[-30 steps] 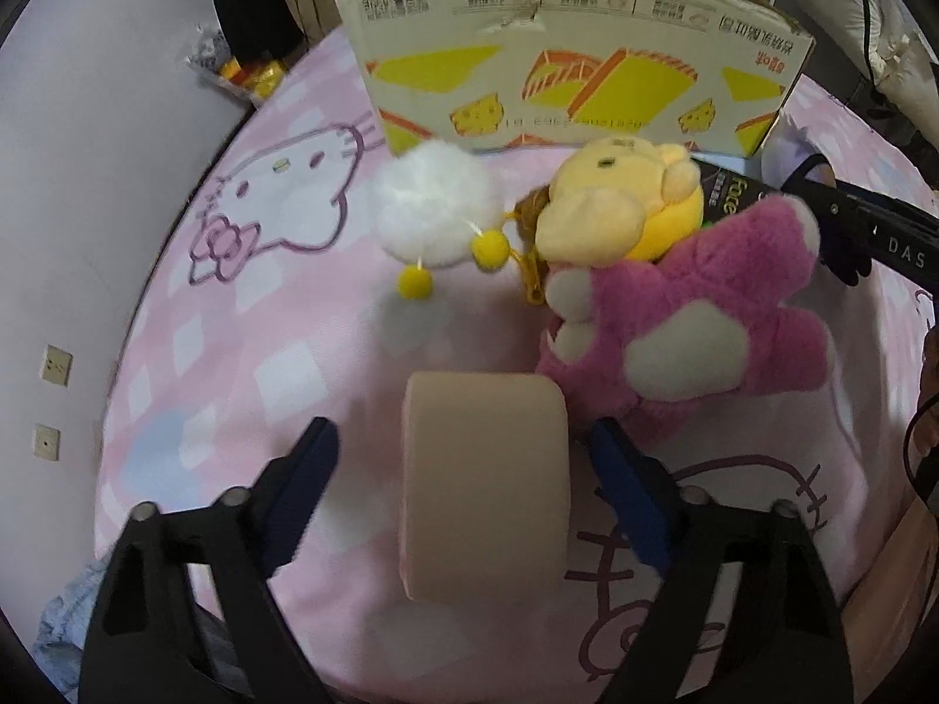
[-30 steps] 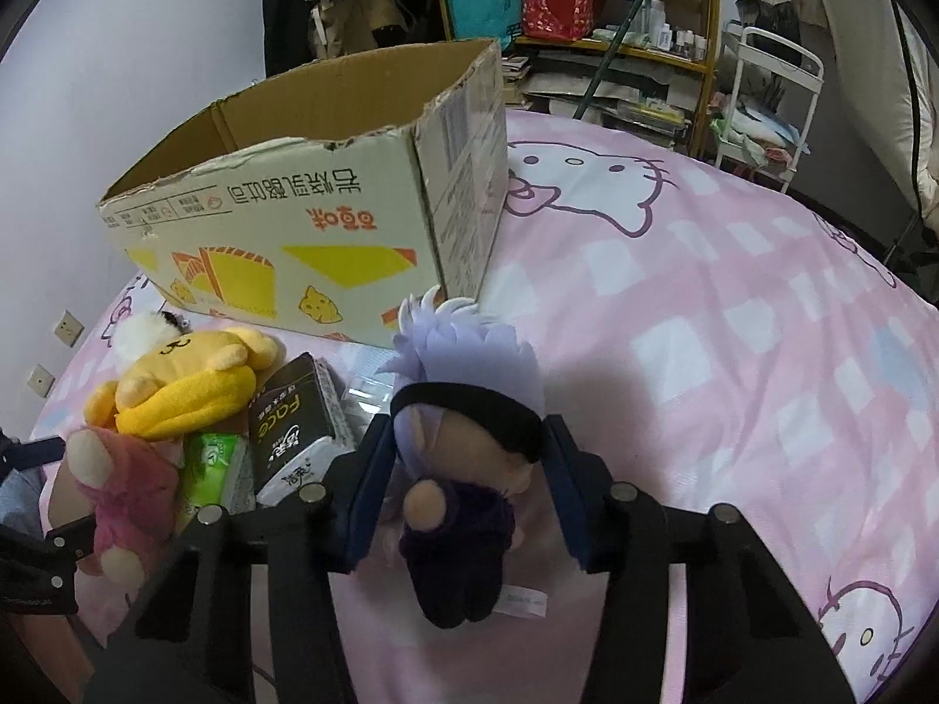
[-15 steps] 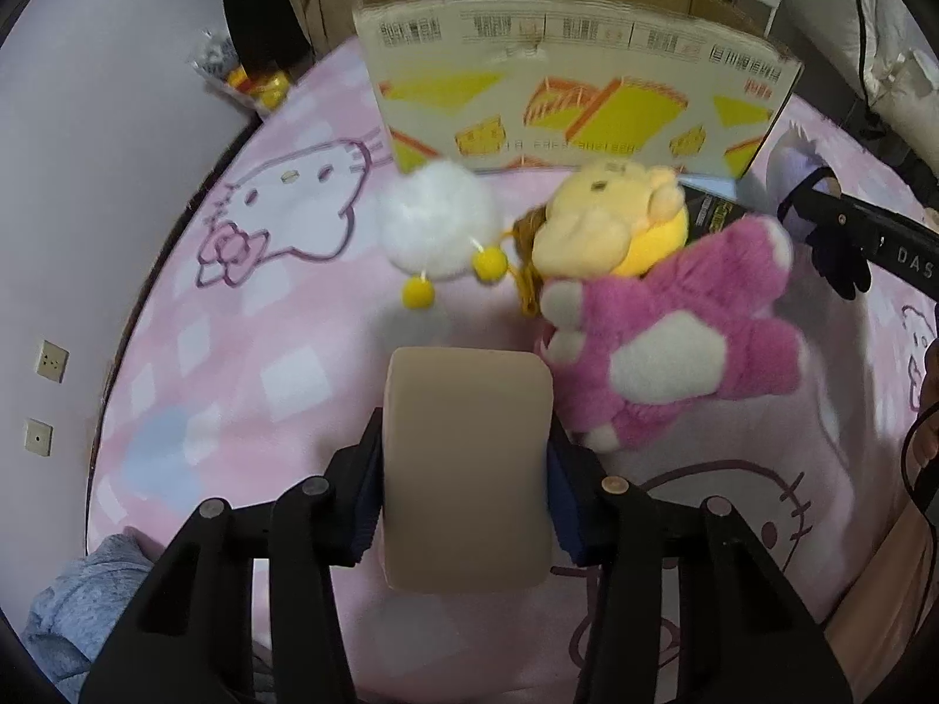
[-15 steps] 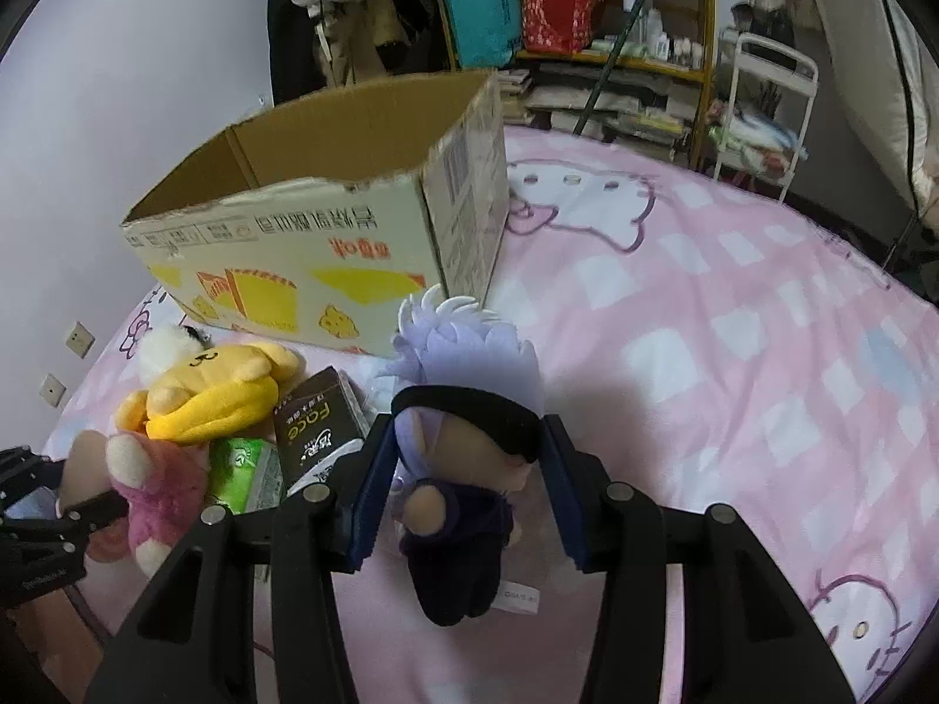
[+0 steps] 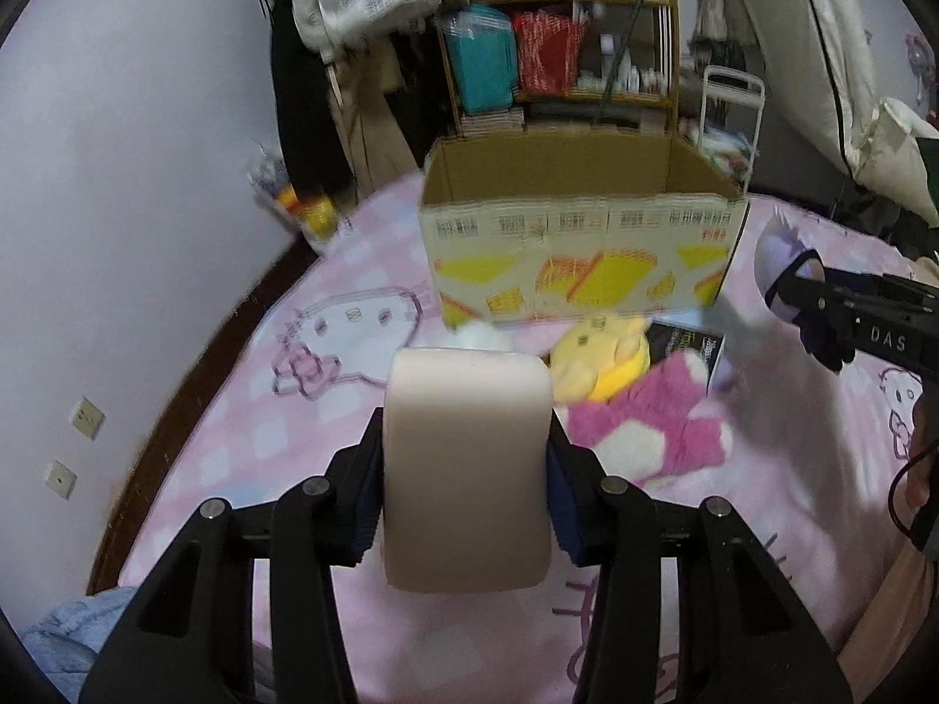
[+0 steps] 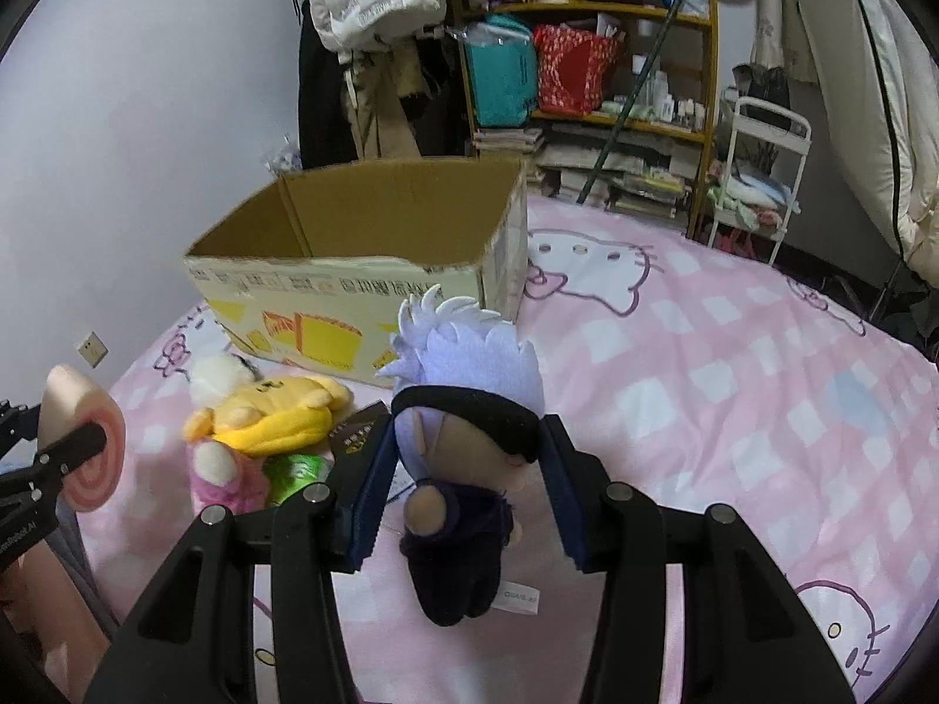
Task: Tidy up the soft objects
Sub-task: 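Lift the roll plush with the left tool while the right tool lifts the doll toward the box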
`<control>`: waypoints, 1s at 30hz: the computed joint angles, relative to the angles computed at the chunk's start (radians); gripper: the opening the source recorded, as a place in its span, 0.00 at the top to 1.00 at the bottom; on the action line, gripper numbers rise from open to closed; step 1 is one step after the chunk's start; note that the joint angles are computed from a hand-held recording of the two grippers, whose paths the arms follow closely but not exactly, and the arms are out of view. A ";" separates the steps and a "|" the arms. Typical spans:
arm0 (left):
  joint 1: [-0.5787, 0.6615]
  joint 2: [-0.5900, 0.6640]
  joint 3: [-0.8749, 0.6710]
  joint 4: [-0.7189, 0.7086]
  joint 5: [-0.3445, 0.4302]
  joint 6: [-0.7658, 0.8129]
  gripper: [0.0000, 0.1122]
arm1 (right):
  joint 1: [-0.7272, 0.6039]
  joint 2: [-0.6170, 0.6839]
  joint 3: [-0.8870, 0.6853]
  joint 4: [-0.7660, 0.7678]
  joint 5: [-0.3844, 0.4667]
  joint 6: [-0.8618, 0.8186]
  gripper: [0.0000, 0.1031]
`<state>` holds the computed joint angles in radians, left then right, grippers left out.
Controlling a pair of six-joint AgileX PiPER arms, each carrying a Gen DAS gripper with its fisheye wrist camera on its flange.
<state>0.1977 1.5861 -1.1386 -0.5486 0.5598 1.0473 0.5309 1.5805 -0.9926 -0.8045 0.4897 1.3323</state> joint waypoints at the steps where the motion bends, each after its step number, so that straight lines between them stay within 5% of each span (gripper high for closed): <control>1: 0.005 -0.016 0.011 -0.033 -0.010 0.033 0.59 | 0.016 -0.012 0.003 -0.037 0.016 0.035 0.50; 11: 0.066 -0.113 0.008 -0.314 0.007 0.224 0.59 | 0.136 -0.110 -0.009 -0.268 0.147 0.215 0.50; 30: -0.019 0.008 -0.385 -0.288 0.069 -0.016 0.59 | 0.092 -0.105 -0.218 -0.281 0.151 0.077 0.50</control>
